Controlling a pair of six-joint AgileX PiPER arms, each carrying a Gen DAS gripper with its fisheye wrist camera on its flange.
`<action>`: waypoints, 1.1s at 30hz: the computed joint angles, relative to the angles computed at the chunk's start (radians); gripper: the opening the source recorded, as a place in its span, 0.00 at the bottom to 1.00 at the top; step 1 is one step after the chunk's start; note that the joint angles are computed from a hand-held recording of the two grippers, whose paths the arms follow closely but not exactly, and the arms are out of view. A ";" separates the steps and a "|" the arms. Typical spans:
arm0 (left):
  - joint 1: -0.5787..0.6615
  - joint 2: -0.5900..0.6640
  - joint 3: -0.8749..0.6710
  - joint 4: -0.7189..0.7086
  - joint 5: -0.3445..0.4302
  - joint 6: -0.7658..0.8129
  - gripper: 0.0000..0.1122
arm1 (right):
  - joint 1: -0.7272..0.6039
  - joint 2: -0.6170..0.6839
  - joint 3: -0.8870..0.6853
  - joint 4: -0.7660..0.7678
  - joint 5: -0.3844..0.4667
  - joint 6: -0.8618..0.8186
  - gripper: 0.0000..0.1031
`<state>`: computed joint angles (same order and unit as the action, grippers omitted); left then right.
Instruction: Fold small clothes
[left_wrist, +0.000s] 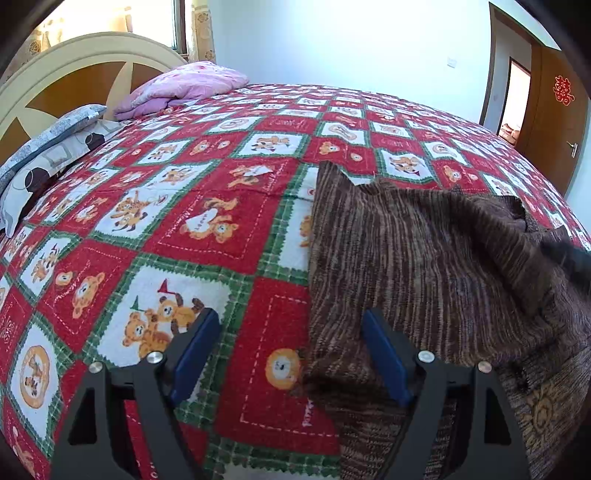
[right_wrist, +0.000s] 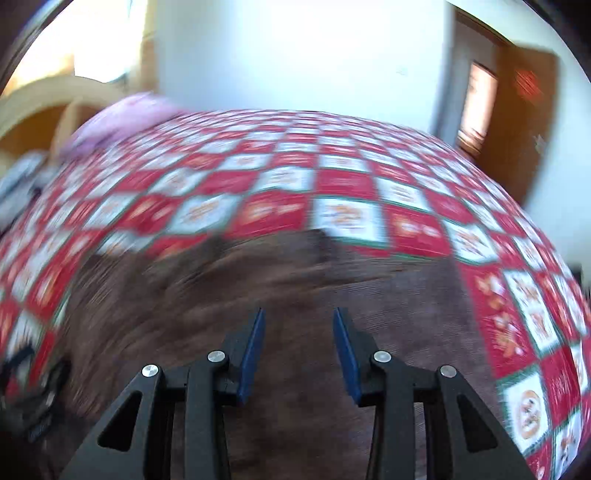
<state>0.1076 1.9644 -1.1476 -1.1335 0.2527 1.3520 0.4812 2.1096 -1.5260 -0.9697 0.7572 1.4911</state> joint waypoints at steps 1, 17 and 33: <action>0.001 0.000 -0.001 -0.004 0.002 0.003 0.74 | -0.011 -0.029 0.045 -0.008 -0.040 0.006 0.40; 0.001 -0.001 0.006 -0.053 -0.003 0.053 0.75 | 0.104 0.192 -0.262 0.060 0.129 -0.265 0.45; 0.006 -0.002 0.012 -0.112 0.006 0.108 0.76 | 0.167 0.164 -0.188 0.111 -0.076 -0.429 0.52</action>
<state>0.1135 1.9624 -1.1354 -1.2457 0.2589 1.4602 0.6481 2.2741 -1.7142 -0.8588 0.6809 1.0617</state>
